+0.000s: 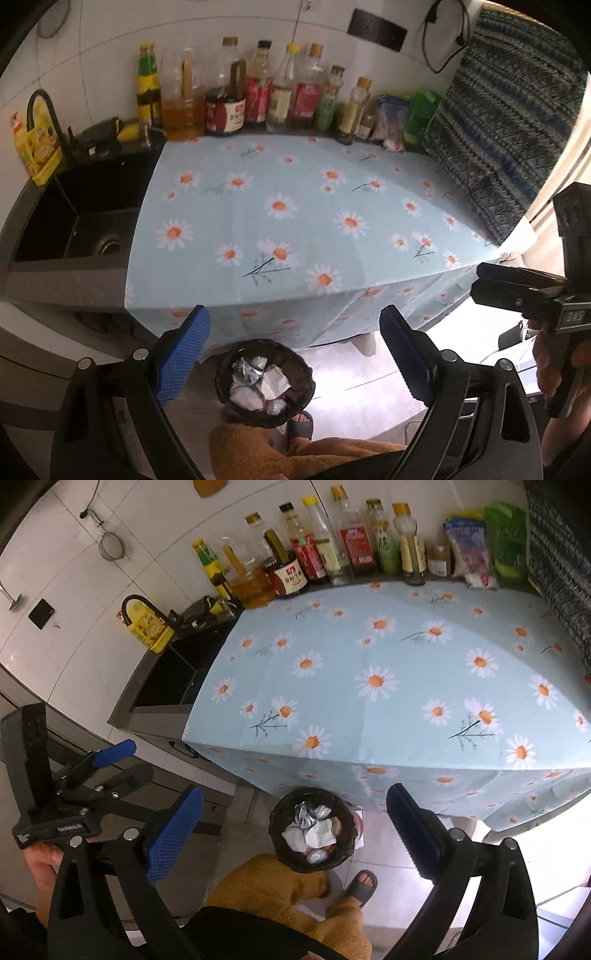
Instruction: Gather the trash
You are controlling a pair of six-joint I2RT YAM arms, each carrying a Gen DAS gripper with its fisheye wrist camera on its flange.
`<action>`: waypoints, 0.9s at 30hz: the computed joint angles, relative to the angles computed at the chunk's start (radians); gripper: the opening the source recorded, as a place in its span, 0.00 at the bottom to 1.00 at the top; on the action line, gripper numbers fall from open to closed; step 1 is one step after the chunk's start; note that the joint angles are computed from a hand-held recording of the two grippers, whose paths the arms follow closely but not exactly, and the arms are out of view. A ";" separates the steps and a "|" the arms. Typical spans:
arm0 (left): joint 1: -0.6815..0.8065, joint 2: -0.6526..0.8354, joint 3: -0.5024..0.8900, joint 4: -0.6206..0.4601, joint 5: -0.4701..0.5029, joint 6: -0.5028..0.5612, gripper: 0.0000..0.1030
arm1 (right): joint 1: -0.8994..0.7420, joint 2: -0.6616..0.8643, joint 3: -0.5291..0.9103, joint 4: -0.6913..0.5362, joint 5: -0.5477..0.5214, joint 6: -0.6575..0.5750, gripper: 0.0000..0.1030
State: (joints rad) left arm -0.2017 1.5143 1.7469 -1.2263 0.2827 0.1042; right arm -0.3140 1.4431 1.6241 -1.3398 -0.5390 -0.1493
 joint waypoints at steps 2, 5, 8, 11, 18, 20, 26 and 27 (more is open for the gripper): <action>-0.003 0.002 0.026 -0.018 0.015 0.006 0.89 | -0.015 -0.012 0.011 -0.008 -0.001 -0.012 0.95; -0.003 -0.005 0.045 -0.022 0.028 0.019 0.89 | -0.016 -0.035 0.013 0.002 0.011 -0.006 0.95; 0.003 -0.006 0.061 -0.025 0.027 0.045 0.89 | -0.002 -0.047 0.016 0.022 0.031 0.014 0.95; 0.019 0.002 0.080 -0.027 0.041 0.063 0.89 | 0.015 -0.060 0.018 0.039 0.051 0.046 0.95; 0.022 0.005 0.083 -0.001 0.036 0.065 0.94 | 0.039 -0.051 0.045 0.035 0.081 0.067 0.95; 0.029 0.010 0.089 -0.003 0.049 0.064 0.94 | 0.038 -0.055 0.045 0.035 0.082 0.065 0.95; 0.024 0.005 0.087 -0.009 0.037 0.056 0.94 | 0.030 -0.059 0.045 0.029 0.079 0.062 0.95; 0.024 -0.001 0.080 -0.006 0.035 0.052 0.94 | 0.029 -0.061 0.044 0.029 0.075 0.062 0.95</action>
